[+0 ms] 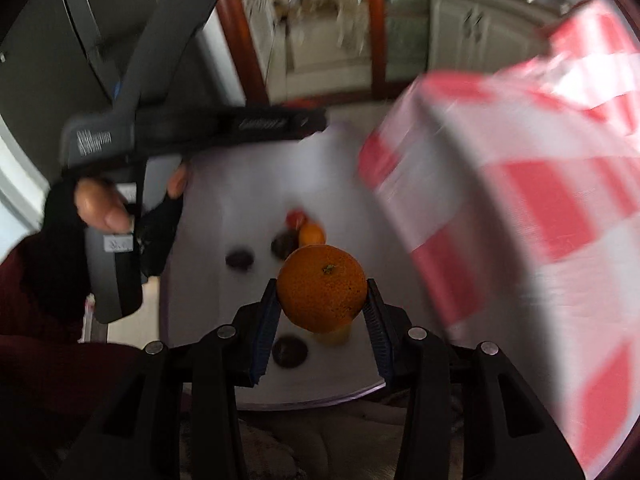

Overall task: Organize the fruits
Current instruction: 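Carry the orange and red tomato with both grippers over the white box, then open both grippers to drop the orange and tomato into the box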

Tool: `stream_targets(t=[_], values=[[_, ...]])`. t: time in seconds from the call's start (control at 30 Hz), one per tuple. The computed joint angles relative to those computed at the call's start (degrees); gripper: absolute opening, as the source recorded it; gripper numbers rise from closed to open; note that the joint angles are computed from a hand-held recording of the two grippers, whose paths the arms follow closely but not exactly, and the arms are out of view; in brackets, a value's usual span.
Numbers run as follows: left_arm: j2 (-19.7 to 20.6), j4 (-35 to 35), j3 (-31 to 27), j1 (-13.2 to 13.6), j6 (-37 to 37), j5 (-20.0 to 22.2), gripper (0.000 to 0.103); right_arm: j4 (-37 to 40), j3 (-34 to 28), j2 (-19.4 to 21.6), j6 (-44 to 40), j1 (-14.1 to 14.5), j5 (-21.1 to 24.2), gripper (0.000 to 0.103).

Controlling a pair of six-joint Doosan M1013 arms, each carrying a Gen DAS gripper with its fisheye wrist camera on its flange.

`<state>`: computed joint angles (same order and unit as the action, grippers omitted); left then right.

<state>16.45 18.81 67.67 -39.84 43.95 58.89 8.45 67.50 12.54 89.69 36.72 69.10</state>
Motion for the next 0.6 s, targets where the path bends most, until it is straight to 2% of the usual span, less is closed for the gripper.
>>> stream_targets(t=[0.13, 0.33, 0.5, 0.6], values=[[1.97, -5.16, 0.37, 0.97, 3.69, 2.48, 0.039, 0.24, -2.53, 3.93, -0.84, 0.83, 6.32, 0.042], [6.28, -11.53, -2.13, 2.8, 8.58, 9.22, 0.039, 1.68, -5.31, 8.26, -1.74, 1.54, 12.96, 0.042], [6.55, -14.49, -0.87, 4.06, 8.88, 9.18, 0.039, 1.14, -6.28, 9.72, -4.4, 2.8, 15.09, 0.042], [6.16, -14.84, 0.19, 4.23, 9.15, 8.34, 0.04, 1.61, -7.76, 11.16, -4.57, 2.46, 16.7, 0.042]])
